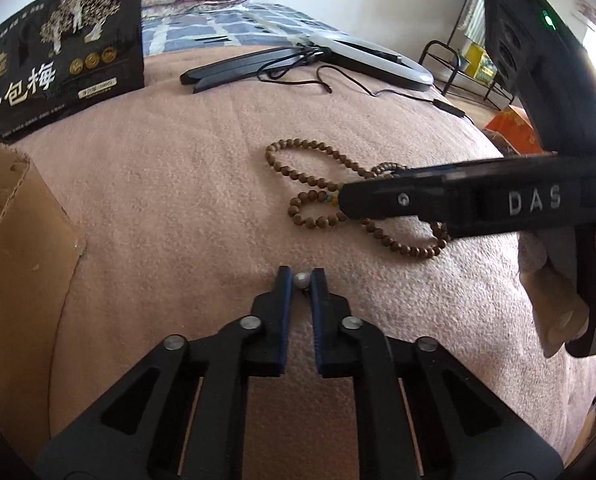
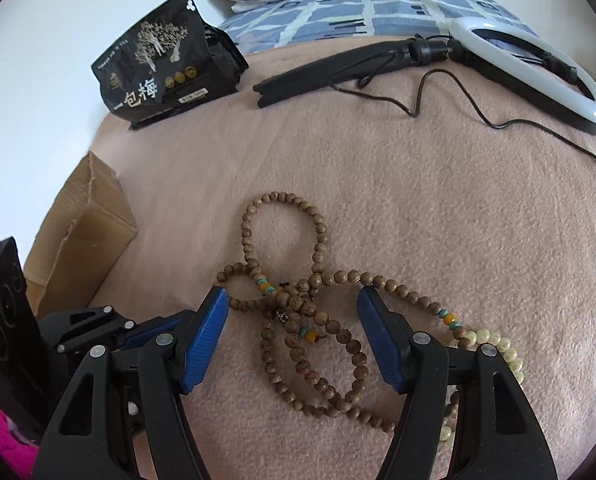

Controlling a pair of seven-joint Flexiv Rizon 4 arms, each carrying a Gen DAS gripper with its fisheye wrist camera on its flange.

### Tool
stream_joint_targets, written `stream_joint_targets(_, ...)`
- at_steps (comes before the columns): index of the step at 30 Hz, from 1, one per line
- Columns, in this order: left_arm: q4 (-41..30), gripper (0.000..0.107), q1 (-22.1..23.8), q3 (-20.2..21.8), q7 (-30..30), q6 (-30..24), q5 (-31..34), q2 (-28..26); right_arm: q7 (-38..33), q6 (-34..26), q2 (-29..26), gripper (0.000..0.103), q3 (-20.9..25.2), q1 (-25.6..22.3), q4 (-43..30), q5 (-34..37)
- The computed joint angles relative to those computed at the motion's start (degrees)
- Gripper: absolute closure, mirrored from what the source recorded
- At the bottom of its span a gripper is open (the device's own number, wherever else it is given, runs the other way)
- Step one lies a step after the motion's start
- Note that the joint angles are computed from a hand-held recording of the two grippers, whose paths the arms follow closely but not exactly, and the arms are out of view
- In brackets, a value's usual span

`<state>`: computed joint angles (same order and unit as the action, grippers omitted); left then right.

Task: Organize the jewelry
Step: 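Grasp the white bead with the left tool while the right tool grasps the wooden bead strand, then lift both held items and carry them over the cardboard box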

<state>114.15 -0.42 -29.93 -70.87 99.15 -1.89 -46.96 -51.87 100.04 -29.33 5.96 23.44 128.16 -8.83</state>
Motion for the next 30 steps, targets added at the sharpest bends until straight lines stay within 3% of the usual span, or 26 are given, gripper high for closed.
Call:
stream_joint_targets(8, 0.82, 0.100, -1.04, 1.61, -0.73, 0.57, 0.08, 1.14, -1.33, -1.44, 0.50, 0.039, -6.35, 6.35, 0.70, -0.79)
stream_joint_targets(14, 2.17, 0.100, -0.39, 1.64, -1.57, 1.28, 0.37, 1.82, -1.57, -3.78, 0.34, 0.046, -21.35, 21.29, 2.54, -2.52)
stream_joint_targets(16, 2.54, 0.100, -0.13, 1.52, -1.79, 1.43, 0.60, 2.01, -1.09, -4.72, 0.09, 0.061, -25.33, 25.13, 2.85, -3.04)
stream_joint_targets(17, 2.67, 0.100, -0.09, 1.52, -1.90, 1.45, 0.69, 2.11, -0.97, -5.12, 0.10, 0.068, -25.71, 25.43, 2.74, -3.31)
stream_joint_targets(19, 3.05, 0.101, 0.12, 1.40, -2.10, 1.42, 0.85, 2.36, -0.81, -5.56, 0.30, 0.090, -24.25, 23.98, 2.36, -3.72)
stream_joint_targets(26, 5.98, 0.101, 3.20, -0.77, -2.65, 2.04, 2.18, 3.59, 2.75, -5.27, 1.16, 0.091, -26.85, 26.79, 3.54, -5.09)
stream_joint_targets(30, 7.73, 0.101, 5.09, -2.19, -3.02, 2.90, 3.38, 5.07, 3.35, -4.26, 3.24, 0.091, -31.75, 32.16, 5.62, -4.61)
